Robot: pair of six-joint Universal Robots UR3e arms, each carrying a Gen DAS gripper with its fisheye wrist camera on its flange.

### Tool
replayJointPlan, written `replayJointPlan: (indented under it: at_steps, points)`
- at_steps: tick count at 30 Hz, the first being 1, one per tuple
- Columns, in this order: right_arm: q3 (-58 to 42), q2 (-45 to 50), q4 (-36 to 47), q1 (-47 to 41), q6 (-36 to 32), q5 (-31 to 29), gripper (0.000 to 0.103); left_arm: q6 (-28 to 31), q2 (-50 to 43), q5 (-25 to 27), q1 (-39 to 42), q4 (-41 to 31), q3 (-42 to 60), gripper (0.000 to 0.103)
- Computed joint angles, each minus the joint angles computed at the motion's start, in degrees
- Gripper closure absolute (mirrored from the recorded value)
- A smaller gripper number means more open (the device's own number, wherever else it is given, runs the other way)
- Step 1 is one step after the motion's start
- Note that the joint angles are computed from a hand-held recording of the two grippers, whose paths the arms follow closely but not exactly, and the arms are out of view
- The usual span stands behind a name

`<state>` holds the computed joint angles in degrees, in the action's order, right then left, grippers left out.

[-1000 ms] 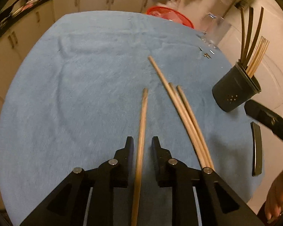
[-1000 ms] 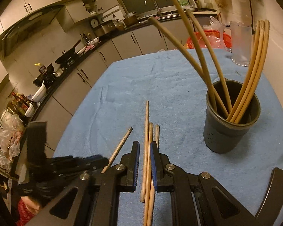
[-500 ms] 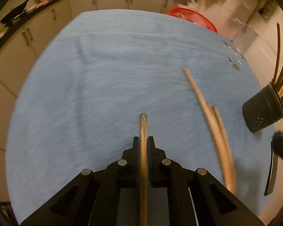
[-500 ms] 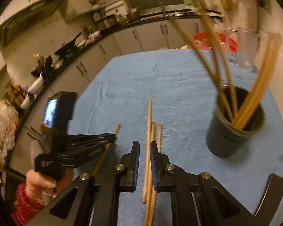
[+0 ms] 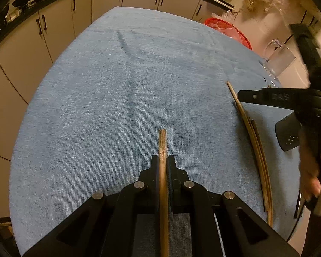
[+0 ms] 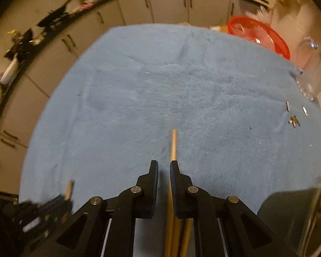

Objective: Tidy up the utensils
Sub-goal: 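Close the left tool on a chopstick while the right tool grasps another, then lift both held chopsticks upright and carry them above the black holder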

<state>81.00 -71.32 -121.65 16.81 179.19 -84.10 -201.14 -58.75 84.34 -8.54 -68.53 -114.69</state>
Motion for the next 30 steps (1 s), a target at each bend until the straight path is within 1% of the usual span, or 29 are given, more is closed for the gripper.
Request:
replayJointPlan:
  at_steps: [4, 6, 7, 8, 9, 11, 12, 15, 17, 19, 22, 24, 26, 27, 28, 30]
  points:
    - [-1.79, 2.70, 1.92, -1.78, -0.77, 2.99, 0.090, 1.18, 0.99, -0.89, 1.26, -0.04, -0.84, 0.094]
    - [-1.49, 2.68, 0.78, -0.80, -1.32, 1.89, 0.088, 0.97, 0.32, -0.42, 0.86, 0.59, -0.74, 0.094]
    - [-1.10, 2.48, 0.35, -0.53, -1.29, 2.28, 0.091, 0.76, -0.11, -0.17, 0.59, 0.94, -0.65, 0.094]
    - [-0.82, 2.31, 0.51, -0.60, -1.39, 3.67, 0.092, 0.49, -0.86, 0.19, 0.19, 1.38, -0.30, 0.094]
    - [-0.66, 1.92, 0.68, -0.11, -1.26, 4.14, 0.096, 0.41, -0.99, 0.20, 0.19, 1.60, -0.28, 0.095]
    - [2.62, -0.70, -0.98, -0.47, -1.29, 7.37, 0.097, 0.32, -0.91, -0.09, 0.38, 1.88, -0.25, 0.095]
    - [5.42, -2.96, -2.85, -0.88, -1.37, 8.98, 0.097, 0.44, -0.08, -0.61, 0.79, 1.72, -0.42, 0.095]
    - [13.35, -11.24, -7.24, -2.00, -1.97, 11.07, 0.097, 0.99, 3.25, -1.74, 1.71, 1.24, -0.26, 0.095]
    - [18.89, -18.62, -9.52, -3.65, -2.67, 13.40, 0.097, 0.89, 5.11, -1.91, 1.84, 0.65, 1.11, 0.095]
    - [24.11, -26.75, -11.38, -5.62, -3.55, 15.61, 0.097, 0.11, 6.24, -0.93, 0.99, 0.51, 2.79, 0.095]
    - [29.55, -39.32, -11.20, -10.46, -5.27, 20.42, 0.097, -1.85, 7.73, 0.93, -1.28, 0.33, 5.79, 0.095]
    - [31.33, -44.90, -11.51, -11.79, -5.38, 20.43, 0.097, -3.43, 7.84, 3.15, -3.56, 0.14, 7.63, 0.095]
    - [31.81, -48.09, -12.02, -12.38, -4.89, 21.16, 0.097, -5.67, 6.65, 7.15, -7.90, 0.26, 10.27, 0.095]
    - [32.28, -47.96, -13.80, -11.21, -3.71, 20.92, 0.097, -6.71, 6.32, 8.74, -9.67, 0.13, 11.49, 0.095]
    - [32.79, -50.23, -12.78, -12.21, -3.50, 21.58, 0.097, -8.37, 5.16, 11.07, -12.58, 0.64, 12.74, 0.095]
    - [33.68, -53.46, -12.06, -13.72, -3.35, 22.28, 0.097, -9.20, 3.99, 13.72, -15.15, 0.29, 15.35, 0.095]
